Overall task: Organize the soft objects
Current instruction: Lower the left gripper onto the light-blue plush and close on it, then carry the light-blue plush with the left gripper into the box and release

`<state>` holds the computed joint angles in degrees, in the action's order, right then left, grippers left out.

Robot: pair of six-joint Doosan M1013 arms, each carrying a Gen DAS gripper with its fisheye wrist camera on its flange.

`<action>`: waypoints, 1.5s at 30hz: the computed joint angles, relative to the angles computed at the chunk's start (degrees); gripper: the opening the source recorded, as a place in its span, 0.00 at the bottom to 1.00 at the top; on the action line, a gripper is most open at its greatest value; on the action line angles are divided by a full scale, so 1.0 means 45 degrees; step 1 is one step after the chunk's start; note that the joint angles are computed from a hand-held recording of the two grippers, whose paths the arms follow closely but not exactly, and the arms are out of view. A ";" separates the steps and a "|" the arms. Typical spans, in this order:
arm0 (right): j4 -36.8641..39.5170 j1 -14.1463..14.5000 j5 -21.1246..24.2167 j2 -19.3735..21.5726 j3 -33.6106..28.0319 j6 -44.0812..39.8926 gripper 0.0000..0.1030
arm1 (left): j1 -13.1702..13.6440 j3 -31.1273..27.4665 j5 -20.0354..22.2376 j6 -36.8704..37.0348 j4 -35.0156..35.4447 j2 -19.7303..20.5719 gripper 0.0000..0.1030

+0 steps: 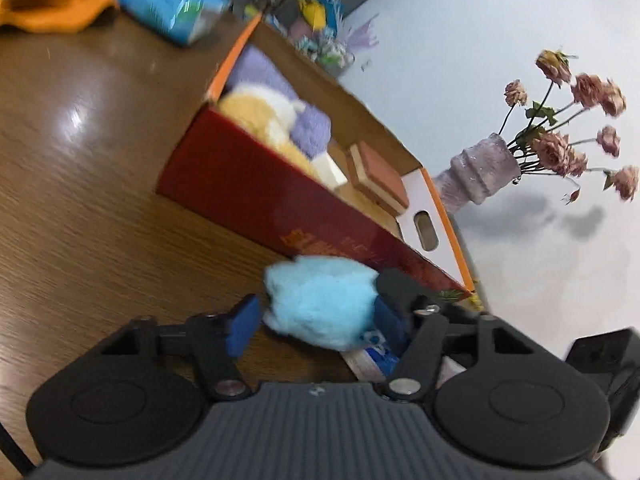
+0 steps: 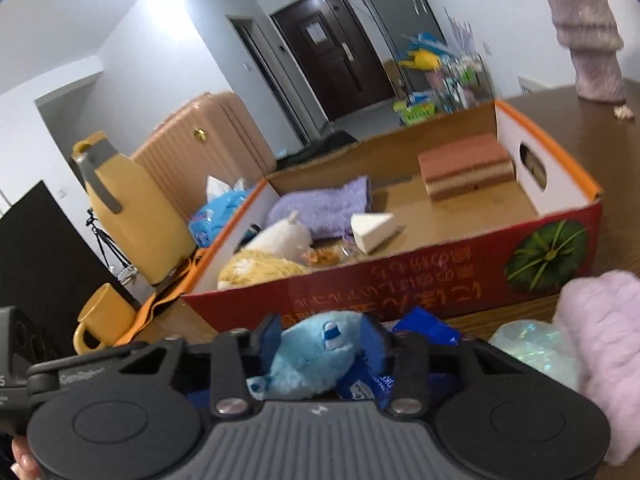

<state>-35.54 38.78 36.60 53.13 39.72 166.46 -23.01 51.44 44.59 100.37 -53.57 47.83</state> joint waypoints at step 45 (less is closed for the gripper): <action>0.1758 0.1406 -0.1486 -0.0221 0.0974 -0.2169 0.49 | 0.0806 0.7670 -0.3669 0.5312 -0.2302 -0.4586 0.38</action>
